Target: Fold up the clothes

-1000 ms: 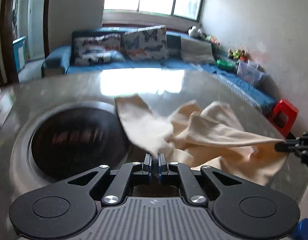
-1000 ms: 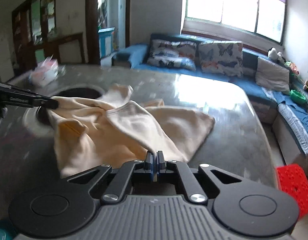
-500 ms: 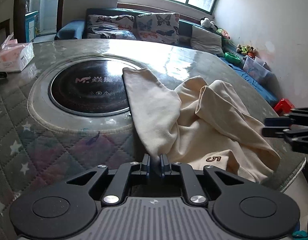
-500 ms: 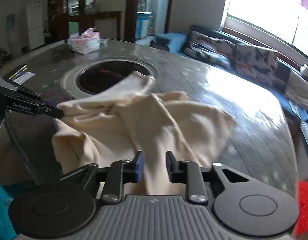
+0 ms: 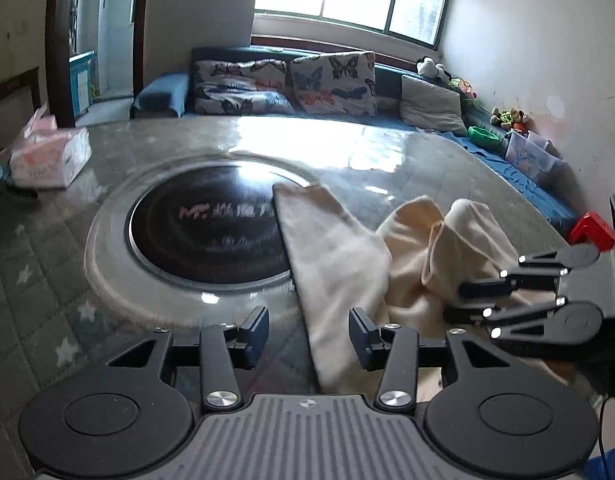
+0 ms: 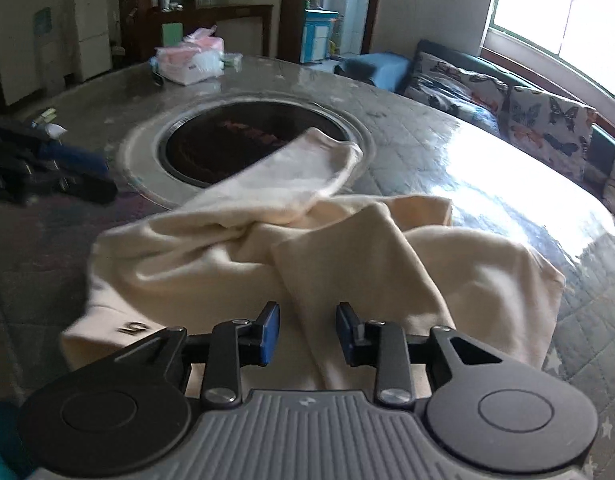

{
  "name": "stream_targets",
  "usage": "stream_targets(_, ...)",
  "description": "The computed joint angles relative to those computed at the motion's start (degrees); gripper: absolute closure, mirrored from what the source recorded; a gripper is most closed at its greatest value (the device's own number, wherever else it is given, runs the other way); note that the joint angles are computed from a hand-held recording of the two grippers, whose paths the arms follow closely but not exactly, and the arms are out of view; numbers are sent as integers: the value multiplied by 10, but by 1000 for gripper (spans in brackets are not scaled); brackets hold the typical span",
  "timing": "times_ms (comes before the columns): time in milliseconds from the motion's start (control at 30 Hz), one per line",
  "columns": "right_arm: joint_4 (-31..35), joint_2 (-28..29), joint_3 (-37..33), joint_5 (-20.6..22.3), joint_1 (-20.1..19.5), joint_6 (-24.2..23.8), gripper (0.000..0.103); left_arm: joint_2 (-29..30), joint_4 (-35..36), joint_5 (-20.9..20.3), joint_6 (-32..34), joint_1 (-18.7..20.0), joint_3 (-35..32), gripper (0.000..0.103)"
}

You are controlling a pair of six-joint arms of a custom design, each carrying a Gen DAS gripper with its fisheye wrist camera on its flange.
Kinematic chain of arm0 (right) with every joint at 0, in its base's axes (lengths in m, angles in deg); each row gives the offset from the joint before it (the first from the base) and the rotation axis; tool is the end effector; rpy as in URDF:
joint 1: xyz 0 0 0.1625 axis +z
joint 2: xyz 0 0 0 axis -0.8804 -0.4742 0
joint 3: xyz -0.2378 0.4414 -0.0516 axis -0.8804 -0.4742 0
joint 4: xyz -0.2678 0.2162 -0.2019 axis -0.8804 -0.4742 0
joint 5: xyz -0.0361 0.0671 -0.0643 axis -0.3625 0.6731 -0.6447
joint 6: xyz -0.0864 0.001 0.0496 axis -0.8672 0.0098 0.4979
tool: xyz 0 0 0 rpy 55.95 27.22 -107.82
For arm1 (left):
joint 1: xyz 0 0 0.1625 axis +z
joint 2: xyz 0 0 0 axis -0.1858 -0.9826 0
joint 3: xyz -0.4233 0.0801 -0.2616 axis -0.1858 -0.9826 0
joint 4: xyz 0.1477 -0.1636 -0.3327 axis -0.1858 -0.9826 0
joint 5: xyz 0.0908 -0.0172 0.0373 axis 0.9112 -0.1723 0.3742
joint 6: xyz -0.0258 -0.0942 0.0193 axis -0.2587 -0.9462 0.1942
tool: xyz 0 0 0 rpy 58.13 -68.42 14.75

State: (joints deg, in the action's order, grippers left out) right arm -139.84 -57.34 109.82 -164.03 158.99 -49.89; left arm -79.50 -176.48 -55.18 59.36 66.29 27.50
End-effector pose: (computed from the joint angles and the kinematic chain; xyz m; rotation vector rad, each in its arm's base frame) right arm 0.1383 -0.4621 0.1988 0.6308 -2.1931 0.7600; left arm -0.2087 -0.6085 0.1576 1.0973 2.5016 -0.7130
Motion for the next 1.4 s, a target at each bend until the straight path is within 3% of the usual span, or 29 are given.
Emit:
stream_targets(33,-11,3,1,0,-2,-3,76,6,0,0,3,-1,-7,55)
stream_targets(100,-36,7,3,-5,-3,-10,88,21,2,-3,9,-5,-20,55)
stream_targets(267,-94,5,15,-14,-7,-20,99,55,8,-14,26,-14,-46,53)
stream_targets(533,-142,-38,47,-25,-14,-16,100,97,17,-7,45,-25,-80,53)
stream_targets(667,-102,-59,57,6,-15,10,92,110,21,4,29,-23,-101,53)
stream_targets(767,-79,-44,51,30,-12,1,72,111,23,13,22,-22,-104,53)
stream_targets(867,-62,-19,35,36,-9,-15,71,108,24,18,24,-22,-104,53)
stream_targets(1000,-46,12,7,26,-11,-18,71,109,20,27,30,-23,-105,41)
stream_targets(1100,-55,20,3,21,-15,-18,75,112,14,30,32,-23,-106,29)
stream_targets(1167,-66,21,6,14,-15,-19,88,114,11,31,34,-23,-107,28)
stream_targets(1267,-86,15,14,9,-16,-18,96,117,11,30,34,-23,-108,24)
stream_targets(1400,-118,8,25,3,-16,-23,99,120,11,30,35,-24,-108,23)
